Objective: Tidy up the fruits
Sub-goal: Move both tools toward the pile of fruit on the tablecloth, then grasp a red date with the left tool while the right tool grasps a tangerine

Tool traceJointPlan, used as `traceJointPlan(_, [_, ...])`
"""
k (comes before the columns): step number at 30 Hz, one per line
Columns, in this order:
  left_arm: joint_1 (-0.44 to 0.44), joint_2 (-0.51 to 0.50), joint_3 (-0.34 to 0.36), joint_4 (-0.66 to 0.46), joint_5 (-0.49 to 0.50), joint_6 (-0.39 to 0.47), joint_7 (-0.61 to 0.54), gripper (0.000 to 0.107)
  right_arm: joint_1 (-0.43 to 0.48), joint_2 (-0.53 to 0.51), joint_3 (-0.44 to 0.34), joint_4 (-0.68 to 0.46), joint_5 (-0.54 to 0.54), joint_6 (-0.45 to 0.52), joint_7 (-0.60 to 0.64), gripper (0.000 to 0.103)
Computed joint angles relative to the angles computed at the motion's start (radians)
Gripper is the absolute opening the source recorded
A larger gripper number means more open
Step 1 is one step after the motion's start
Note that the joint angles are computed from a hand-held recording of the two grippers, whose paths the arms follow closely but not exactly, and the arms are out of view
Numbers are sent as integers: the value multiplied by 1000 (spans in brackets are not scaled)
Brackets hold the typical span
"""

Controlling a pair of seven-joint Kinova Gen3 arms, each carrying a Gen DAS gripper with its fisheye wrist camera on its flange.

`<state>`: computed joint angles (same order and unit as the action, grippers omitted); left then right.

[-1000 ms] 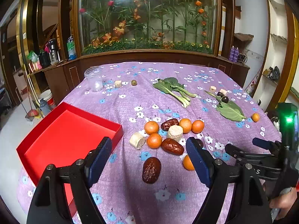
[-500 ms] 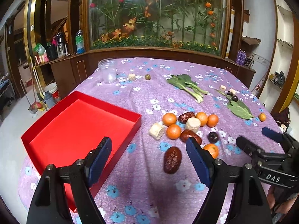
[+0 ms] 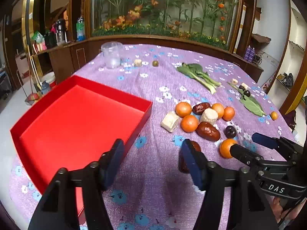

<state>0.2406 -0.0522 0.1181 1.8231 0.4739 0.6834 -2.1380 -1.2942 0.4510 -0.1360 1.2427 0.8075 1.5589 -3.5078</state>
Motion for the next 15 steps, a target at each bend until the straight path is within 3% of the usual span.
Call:
traceJointPlan(3, [-7, 17, -8, -4, 28, 14, -29, 57, 13, 0, -3, 10, -11, -20, 6, 81])
traceJointPlan(12, [-8, 47, 14, -6, 90, 43, -140, 57, 78, -16, -7, 69, -65, -122, 30, 59])
traceJointPlan(15, [1, 55, 25, -9, 107, 50, -185, 52, 94, -18, -8, 84, -80, -148, 32, 53])
